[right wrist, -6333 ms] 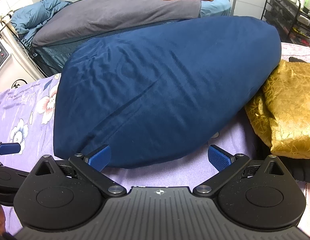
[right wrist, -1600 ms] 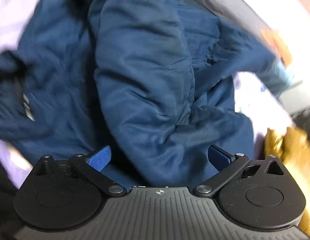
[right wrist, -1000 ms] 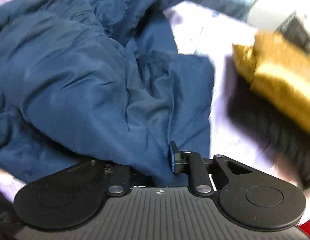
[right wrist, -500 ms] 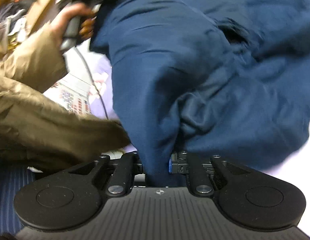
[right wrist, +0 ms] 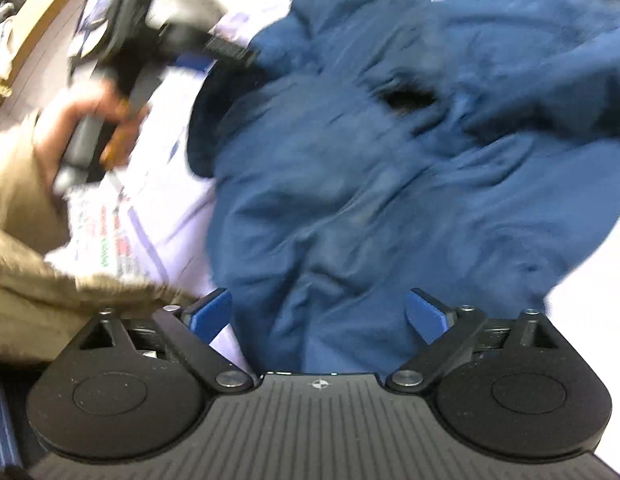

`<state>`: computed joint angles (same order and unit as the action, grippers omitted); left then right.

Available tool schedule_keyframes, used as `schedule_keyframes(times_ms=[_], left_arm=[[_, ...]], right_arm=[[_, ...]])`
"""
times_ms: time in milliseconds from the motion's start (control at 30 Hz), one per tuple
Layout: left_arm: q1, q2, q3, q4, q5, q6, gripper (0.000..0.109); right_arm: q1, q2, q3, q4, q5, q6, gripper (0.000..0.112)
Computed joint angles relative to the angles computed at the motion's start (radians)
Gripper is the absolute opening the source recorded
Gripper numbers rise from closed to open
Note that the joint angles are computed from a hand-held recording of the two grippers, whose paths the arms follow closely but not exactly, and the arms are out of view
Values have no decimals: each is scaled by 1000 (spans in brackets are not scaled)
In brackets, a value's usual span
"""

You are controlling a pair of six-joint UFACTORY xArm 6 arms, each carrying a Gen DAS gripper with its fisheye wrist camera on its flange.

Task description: Fold large clothes

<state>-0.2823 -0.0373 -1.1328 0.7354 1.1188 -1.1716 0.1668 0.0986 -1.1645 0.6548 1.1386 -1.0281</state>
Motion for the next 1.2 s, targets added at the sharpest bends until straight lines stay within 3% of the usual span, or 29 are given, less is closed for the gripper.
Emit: schedule_keyframes(times_ms=[200, 367, 467, 667, 800, 933, 1033, 1200], left_arm=[[-45, -57, 21, 7, 60, -17, 103], [-65, -102, 78, -25, 102, -85, 103], [-65, -123, 114, -64, 129, -96, 103], [-71, -177, 194, -138, 174, -175, 103], [-66, -238, 291, -210, 106, -273, 103], [-72, -287, 393, -267, -17, -406, 103], [-70, -302, 452, -285, -139, -495, 103], [-58, -218, 463, -313, -272, -491, 103]], right_arm=[[-36, 25, -73, 70, -109, -67, 102], [-18, 84, -137, 91, -201, -26, 102], [-21, 99, -165, 132, -205, -16, 102], [24, 98, -145, 156, -354, -188, 102], [29, 156, -224, 118, -367, -228, 102], [42, 273, -413, 59, -298, -176, 102], [69, 387, -607, 42, -196, -114, 102], [165, 572, -884, -8, -117, -25, 102]])
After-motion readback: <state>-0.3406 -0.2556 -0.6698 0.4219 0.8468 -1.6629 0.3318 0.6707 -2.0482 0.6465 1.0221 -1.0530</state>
